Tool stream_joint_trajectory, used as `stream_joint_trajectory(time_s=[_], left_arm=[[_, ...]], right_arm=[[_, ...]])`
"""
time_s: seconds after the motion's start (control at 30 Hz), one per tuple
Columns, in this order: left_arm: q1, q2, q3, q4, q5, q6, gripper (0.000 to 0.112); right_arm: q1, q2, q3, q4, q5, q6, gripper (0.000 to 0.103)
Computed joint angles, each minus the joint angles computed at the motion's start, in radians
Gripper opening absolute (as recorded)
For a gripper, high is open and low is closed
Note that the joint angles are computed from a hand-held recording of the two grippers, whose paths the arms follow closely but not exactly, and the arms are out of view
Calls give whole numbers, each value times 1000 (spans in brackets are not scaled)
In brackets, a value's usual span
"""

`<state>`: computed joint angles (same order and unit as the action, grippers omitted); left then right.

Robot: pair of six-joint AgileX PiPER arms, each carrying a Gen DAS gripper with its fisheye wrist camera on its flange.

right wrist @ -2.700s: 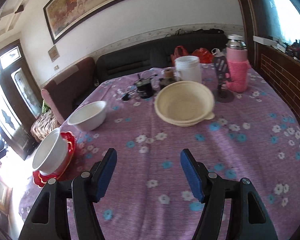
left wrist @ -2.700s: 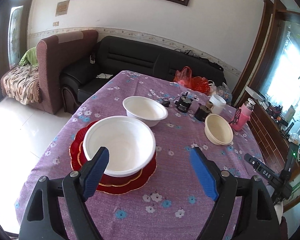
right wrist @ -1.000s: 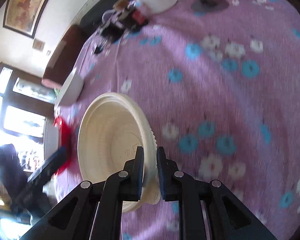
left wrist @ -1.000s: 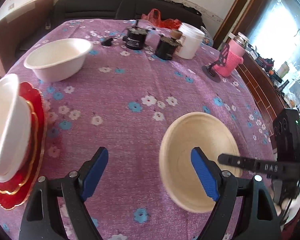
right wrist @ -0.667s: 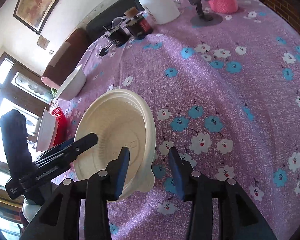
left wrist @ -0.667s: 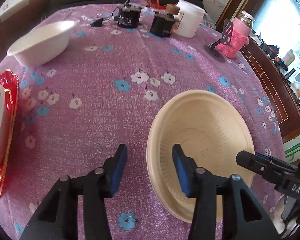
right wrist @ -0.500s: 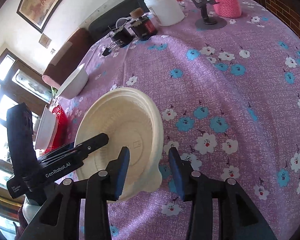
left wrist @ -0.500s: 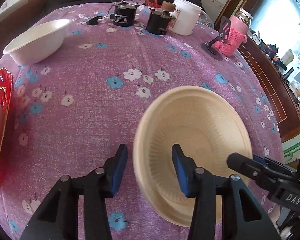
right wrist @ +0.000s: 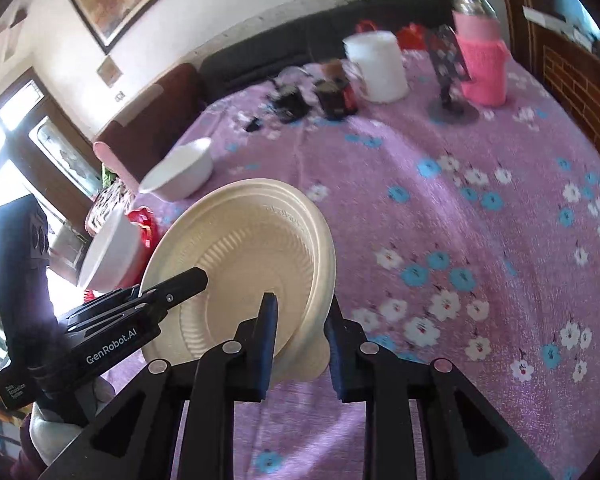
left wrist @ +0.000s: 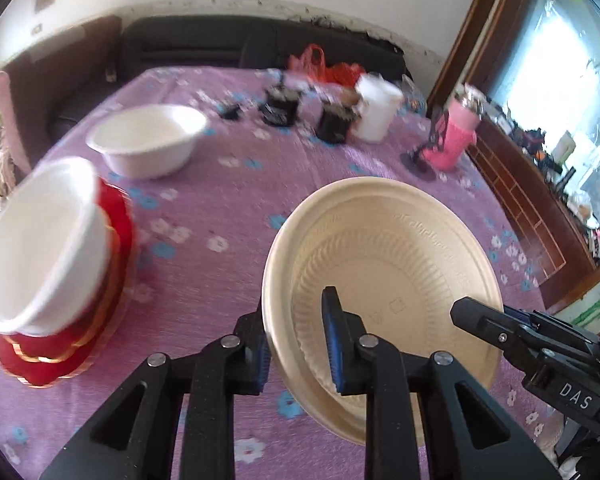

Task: Organize plates and bowls
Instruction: 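Lift the beige bowl with the right gripper while the left gripper grasps its rim, then carry the beige bowl with both grippers and lower it into the white bowl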

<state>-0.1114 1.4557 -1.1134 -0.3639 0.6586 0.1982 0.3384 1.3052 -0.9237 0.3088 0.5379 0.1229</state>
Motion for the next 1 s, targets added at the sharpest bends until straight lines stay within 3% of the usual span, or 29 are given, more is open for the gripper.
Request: stream_joint_trajectory(time_s=[0.2, 0.4, 0.7, 1.0], left_arm=[[263, -100, -28, -127, 95, 184, 22], [472, -42, -123, -139, 130, 266, 22], [580, 165, -218, -80, 97, 258, 22], [594, 230, -250, -71, 82, 266, 29]], right_arm=[[200, 91, -196, -176, 19, 211, 25], [362, 275, -434, -295, 9, 344, 25], [467, 636, -896, -401, 176, 420, 26], [476, 767, -1022, -400, 241, 414, 26]])
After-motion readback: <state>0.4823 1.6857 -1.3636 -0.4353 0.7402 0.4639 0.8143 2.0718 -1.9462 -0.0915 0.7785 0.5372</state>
